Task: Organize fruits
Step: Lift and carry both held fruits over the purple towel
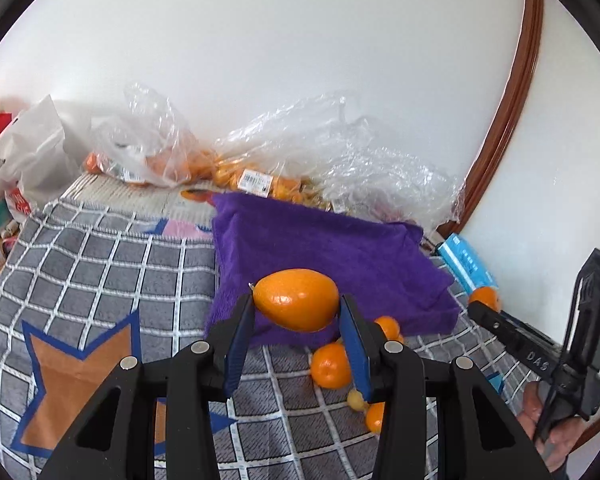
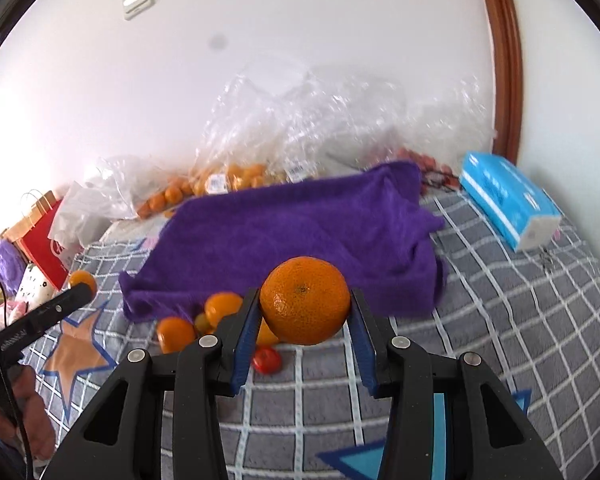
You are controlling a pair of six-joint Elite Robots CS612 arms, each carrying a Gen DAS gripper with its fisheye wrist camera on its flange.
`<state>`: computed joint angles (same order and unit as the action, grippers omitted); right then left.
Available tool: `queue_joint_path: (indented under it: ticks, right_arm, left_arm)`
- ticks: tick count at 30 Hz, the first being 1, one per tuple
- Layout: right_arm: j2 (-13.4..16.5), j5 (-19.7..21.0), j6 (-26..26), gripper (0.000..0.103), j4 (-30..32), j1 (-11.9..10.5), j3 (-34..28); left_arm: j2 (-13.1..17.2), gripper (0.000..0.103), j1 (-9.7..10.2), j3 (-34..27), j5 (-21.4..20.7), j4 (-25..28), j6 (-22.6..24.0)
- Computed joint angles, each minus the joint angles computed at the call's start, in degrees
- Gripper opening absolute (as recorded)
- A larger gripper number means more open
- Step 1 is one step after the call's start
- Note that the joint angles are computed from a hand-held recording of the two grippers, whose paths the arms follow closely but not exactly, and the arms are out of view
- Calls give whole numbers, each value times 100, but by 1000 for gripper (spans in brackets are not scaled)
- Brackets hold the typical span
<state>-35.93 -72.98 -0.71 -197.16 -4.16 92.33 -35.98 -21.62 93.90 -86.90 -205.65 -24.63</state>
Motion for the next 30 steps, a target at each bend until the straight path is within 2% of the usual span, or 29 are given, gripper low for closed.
queue_joint_path:
  ticks: [7,14,17,20,25,28,30]
  right_arm:
    - [109,245,-2,43,18,30,-373]
    - [314,343,-53,43,-112,60,-829]
    - [421,382,19,43,-19,61,-1091]
    - [541,427,92,43,134,69,-1378]
    - [763,232,135,43,216,102,-1689]
    - [856,327,99,43,530,81,-1777]
    - [896,251,14,43,749,88,-1834]
  left_arm:
    - [3,41,-10,-357,286,217,98]
    - [208,41,64,-905,243,510,2]
    - [361,41,121,-1239,171,722,-127]
    - [499,41,124,-1454,319,826,-163]
    - [700,41,162,-1570,249,815,-303]
    - [775,41,158,-1635,293,920,-285]
    - [815,41,158,-1697,298,1022,-284]
